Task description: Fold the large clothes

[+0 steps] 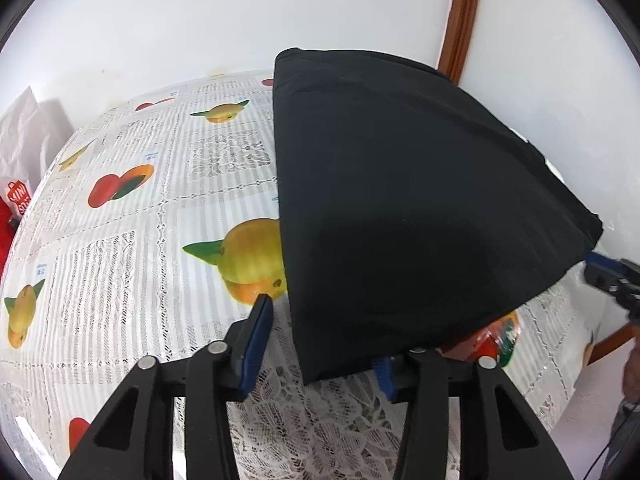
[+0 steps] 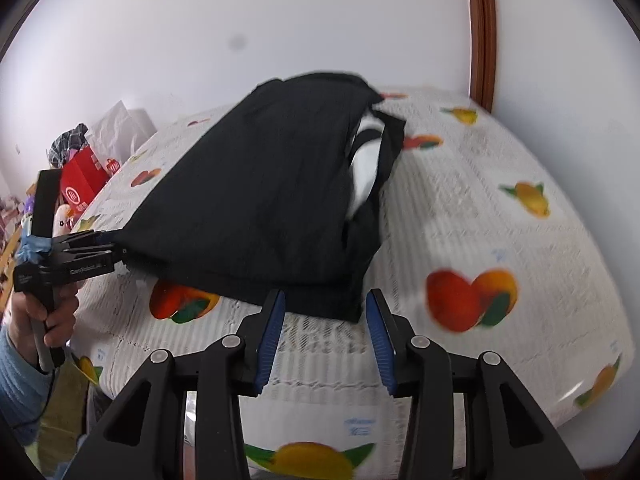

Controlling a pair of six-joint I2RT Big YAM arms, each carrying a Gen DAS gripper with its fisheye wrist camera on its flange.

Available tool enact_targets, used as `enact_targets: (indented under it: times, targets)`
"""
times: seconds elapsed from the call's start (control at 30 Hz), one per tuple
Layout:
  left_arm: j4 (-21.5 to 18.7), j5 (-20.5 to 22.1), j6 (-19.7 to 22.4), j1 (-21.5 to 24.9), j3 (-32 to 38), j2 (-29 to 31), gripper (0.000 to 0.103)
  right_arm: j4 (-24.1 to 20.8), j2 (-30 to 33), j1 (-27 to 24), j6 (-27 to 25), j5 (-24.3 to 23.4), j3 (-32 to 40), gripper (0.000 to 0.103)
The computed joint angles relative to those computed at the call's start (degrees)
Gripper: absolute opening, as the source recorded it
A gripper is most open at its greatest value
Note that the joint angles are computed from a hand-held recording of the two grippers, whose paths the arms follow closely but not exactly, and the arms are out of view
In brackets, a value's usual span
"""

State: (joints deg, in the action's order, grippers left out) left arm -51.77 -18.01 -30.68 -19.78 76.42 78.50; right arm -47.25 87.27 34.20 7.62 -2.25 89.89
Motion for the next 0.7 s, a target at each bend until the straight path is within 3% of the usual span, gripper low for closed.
enact_targets:
  times: [0.1,0.17,0.23,0.27,0.47,0.7]
  targets:
    - [0.29,-0.48,0.41,-0.63,0.03,-0.13,0.034,1.84,1.95,0.56,3.62,2.05,0.59,0.042]
    - [-0.08,-0.9,0.34,-0.8,0.33,0.04,0.032,3.81,3.17,0.14,6.54,0.62,1.13,0.042]
    - [-0.25,-0.95,0.29,-0.72,0.51,0.11,0.025,1.79,5.88,0.08,7.95,1.15,3.94,0.025]
    - [-0.1,-0.99,0.3,-0.59,0.44,0.05,0.024,0.97,6.94,0.23,8.01,2.28,5.03,0.011]
    - [0.32,-1.55,-0.7,0.84,-0.03,-0.45,0.02,2.23,10.97,-0.42,5.79,-0.67,9.42,0.006]
    - [-2.13,-0.73,-3.11,3.96,0.23,-0.95,0.021,-5.1,21.45,1.02,3.91,0.38,25.67,0.007]
